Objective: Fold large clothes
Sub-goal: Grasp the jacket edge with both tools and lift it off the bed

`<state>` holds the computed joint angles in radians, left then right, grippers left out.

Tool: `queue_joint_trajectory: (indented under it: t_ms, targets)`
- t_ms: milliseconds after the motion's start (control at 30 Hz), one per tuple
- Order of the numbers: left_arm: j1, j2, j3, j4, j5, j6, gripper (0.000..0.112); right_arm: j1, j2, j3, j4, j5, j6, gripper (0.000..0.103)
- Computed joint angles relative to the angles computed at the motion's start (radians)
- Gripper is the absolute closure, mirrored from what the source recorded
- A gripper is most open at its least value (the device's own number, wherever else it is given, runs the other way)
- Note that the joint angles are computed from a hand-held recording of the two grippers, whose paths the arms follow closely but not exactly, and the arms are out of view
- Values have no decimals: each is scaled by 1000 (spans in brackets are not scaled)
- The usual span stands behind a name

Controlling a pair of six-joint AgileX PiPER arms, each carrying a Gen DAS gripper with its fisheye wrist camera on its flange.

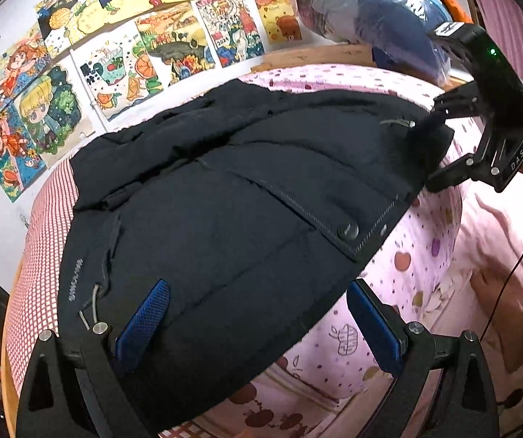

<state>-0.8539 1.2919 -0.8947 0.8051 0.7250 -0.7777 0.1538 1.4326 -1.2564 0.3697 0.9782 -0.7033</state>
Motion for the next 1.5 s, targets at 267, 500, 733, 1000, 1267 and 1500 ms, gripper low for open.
queue_joint_trajectory:
  t_ms: [267, 500, 733, 1000, 1267, 1500]
  targets:
    - [-23, 29, 10, 19, 30, -43, 13, 52, -7, 30, -111, -41, 47, 19]
    - [-99, 73, 55, 133, 104, -158, 10, 125, -25, 81, -257, -94, 134, 19]
    - [-200, 148, 72, 260, 238, -261, 9, 272, -68, 175, -552, -182, 304, 19]
    - [-218, 139, 92, 296, 259, -296, 9, 353, -121, 241, -725, -215, 450, 20]
    - [-228, 115, 118, 376, 315, -435, 14, 341, -118, 264, -808, -288, 585, 22]
    - [-281, 119, 151, 445, 375, -509, 28, 370, -153, 320, -918, -334, 694, 34]
